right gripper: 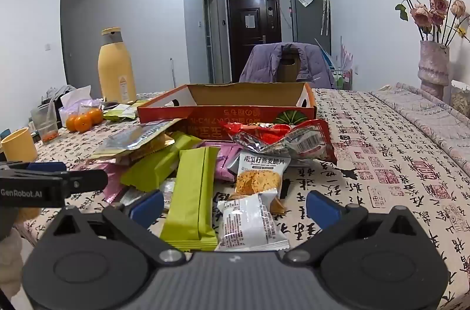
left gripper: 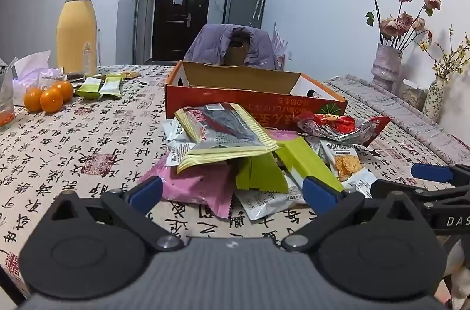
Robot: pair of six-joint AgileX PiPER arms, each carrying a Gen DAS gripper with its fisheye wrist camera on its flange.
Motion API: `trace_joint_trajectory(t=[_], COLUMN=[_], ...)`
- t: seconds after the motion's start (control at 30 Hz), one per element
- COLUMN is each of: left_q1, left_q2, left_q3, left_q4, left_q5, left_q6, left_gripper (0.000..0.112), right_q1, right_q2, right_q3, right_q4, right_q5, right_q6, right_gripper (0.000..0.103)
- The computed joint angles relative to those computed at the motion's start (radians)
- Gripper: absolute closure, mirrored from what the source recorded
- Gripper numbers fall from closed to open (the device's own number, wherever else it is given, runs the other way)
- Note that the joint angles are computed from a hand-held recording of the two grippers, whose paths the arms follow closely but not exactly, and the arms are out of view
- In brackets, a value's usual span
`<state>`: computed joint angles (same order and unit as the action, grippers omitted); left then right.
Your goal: Organize snacks
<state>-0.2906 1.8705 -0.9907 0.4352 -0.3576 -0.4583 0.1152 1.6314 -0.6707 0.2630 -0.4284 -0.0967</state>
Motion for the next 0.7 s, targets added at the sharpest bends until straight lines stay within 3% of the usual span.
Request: trace_joint_trajectory(t=[0.53, 0.7], left_q1=[-0.004, -0.002], left_q2=[0.005, 0.006], left_q3=[-0.003, -0.005], left_q4=[-0.04, -0.027], left_q5=[-0.002, 0.002], left_q6=[0.028, 0.016], left_gripper=[0.009, 0.009], right_q1=[0.01, -0.015], right_q2=[-0.003, 0.001], right_q3=[-0.005, 0.004], right_q4=[0.025, -0.037], right_q5=[0.007, -0.002], right_q6=[-0.013, 0.035], right_gripper=[0.0, 0.0])
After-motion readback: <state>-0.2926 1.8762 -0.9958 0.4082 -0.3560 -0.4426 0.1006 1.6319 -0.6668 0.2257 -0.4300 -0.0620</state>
